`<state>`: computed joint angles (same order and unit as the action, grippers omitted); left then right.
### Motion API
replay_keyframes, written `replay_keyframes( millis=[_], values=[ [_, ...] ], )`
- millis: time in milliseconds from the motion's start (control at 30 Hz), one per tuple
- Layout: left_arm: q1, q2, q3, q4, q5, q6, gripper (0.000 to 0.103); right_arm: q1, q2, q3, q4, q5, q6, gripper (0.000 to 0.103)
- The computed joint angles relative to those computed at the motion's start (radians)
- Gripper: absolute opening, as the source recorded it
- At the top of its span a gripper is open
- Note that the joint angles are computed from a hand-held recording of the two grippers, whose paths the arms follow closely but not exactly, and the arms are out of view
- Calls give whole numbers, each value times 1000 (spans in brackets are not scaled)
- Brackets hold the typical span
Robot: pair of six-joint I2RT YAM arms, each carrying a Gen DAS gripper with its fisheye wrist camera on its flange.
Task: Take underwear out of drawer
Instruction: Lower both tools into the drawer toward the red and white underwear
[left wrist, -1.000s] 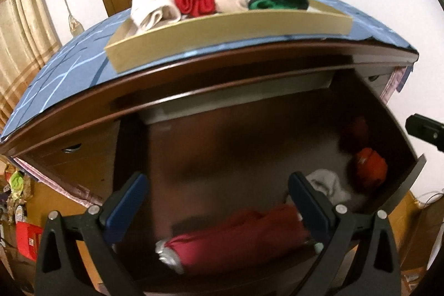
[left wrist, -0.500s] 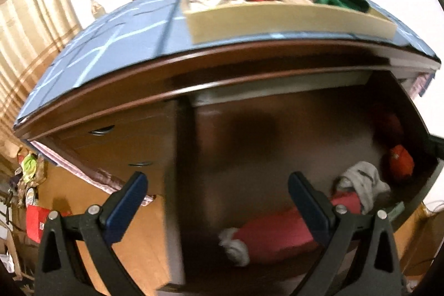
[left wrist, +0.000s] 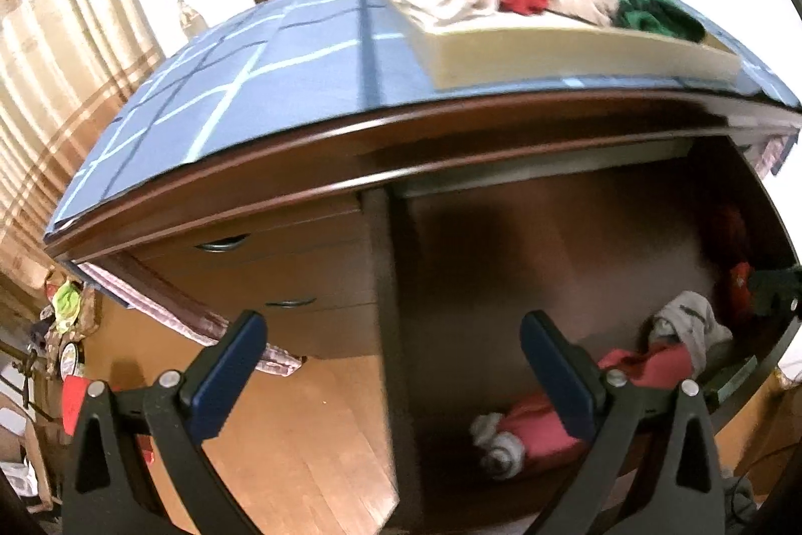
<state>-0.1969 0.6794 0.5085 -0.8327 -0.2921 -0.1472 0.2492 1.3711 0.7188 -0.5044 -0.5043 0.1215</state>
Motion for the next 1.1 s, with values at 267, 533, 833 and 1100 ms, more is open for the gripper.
replay_keyframes(
  millis=[267, 533, 833, 1100],
  values=[
    [95, -55, 29, -26, 73, 69, 102, 136, 156, 110, -23, -45, -4, 67],
    [-30, -14, 15, -30, 57, 68, 102, 256, 366, 269, -149, 105, -53, 67],
    [-187, 192, 1, 21, -28, 91, 102, 294, 554, 459, -209, 164, -39, 67],
    [-246, 369, 34, 90, 29, 165, 102, 204, 523, 369, -18, 49, 71, 67]
  ],
)
